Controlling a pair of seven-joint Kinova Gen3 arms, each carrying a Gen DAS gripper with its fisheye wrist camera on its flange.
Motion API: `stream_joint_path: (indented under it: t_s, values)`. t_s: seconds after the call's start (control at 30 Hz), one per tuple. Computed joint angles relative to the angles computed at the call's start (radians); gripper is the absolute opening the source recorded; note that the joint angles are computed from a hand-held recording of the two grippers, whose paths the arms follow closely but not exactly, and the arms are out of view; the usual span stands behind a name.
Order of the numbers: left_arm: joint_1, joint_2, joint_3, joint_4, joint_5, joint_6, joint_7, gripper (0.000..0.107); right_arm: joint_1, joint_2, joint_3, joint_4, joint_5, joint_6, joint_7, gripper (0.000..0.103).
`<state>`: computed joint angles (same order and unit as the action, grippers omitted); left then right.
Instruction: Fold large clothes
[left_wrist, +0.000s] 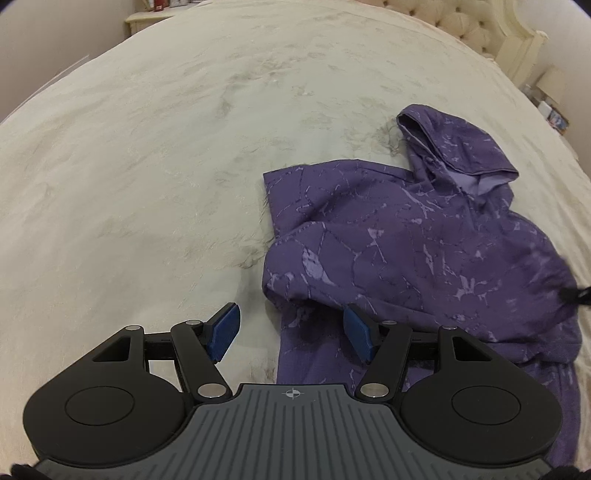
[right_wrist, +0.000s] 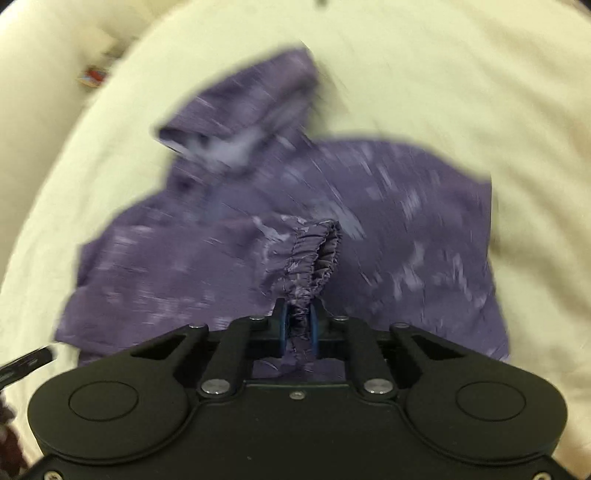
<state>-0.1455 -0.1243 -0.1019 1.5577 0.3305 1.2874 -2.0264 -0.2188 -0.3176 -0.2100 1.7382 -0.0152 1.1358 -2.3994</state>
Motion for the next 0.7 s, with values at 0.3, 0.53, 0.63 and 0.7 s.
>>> stream_joint_path:
  t_s: [0.3, 0.53, 0.63, 0.7]
  values:
    - [-0.009, 0.047, 0.002, -0.02, 0.058, -0.028, 0.015, 0.06, 0.018, 0.009, -0.037, -0.058, 0.09, 0.191, 0.007, 0.019]
    - [-0.011, 0.112, 0.028, -0.045, 0.074, -0.028, 0.022, 0.06, -0.03, 0.084, -0.074, -0.047, 0.161, 0.25, -0.029, 0.019]
    - [-0.026, 0.148, 0.031, -0.045, 0.08, 0.053, 0.029, 0.06, -0.067, 0.119, -0.083, -0.056, 0.197, 0.278, -0.042, 0.02]
    - [-0.031, 0.154, 0.038, -0.022, 0.064, 0.095, 0.004, 0.062, -0.085, 0.129, -0.074, -0.06, 0.203, 0.288, -0.057, 0.02]
